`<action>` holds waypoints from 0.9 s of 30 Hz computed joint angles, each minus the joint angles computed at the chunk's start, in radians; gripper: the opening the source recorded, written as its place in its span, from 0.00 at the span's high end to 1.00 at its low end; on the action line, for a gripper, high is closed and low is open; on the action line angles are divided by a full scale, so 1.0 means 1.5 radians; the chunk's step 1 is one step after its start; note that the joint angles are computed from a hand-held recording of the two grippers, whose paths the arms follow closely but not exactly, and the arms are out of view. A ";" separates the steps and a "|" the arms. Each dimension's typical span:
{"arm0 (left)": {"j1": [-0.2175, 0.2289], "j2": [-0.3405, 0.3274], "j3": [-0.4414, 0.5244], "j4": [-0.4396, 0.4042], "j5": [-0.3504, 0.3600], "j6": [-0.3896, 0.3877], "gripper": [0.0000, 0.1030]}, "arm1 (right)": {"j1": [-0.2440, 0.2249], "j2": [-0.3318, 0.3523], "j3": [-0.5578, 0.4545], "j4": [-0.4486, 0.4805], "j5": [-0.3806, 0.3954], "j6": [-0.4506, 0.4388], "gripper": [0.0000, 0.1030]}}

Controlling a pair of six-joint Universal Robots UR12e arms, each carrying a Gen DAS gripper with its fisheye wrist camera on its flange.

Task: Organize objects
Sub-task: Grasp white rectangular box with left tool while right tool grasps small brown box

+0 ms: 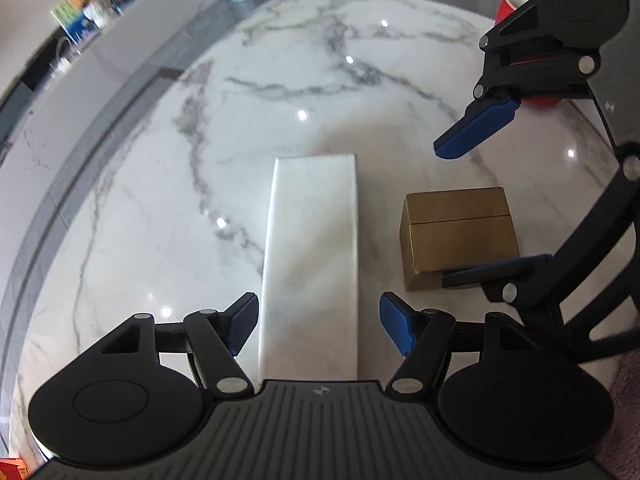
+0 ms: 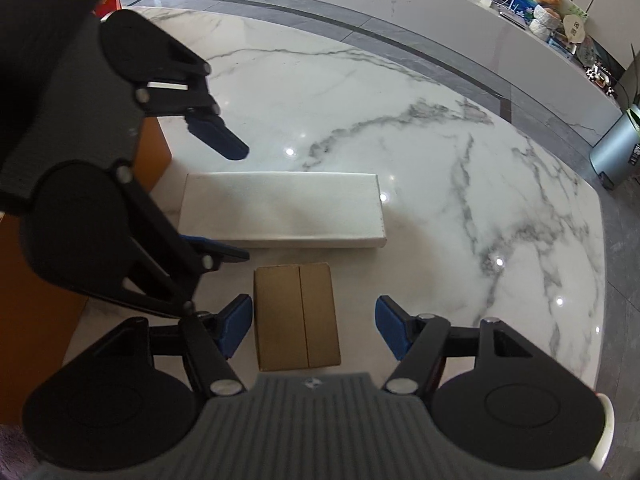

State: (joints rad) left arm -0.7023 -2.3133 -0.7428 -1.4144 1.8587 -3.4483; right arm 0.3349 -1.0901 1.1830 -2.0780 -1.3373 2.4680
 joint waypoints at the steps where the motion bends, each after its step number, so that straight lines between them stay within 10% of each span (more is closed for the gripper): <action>1: 0.000 -0.004 0.007 -0.006 0.006 0.007 0.23 | -0.001 0.002 -0.003 0.004 0.005 0.000 0.33; 13: 0.003 -0.042 0.062 -0.064 0.013 0.043 0.24 | -0.012 0.017 -0.029 0.067 0.047 0.039 0.54; 27: -0.004 -0.057 0.088 -0.083 0.030 -0.035 0.33 | -0.018 -0.043 0.076 -0.032 0.000 0.180 0.54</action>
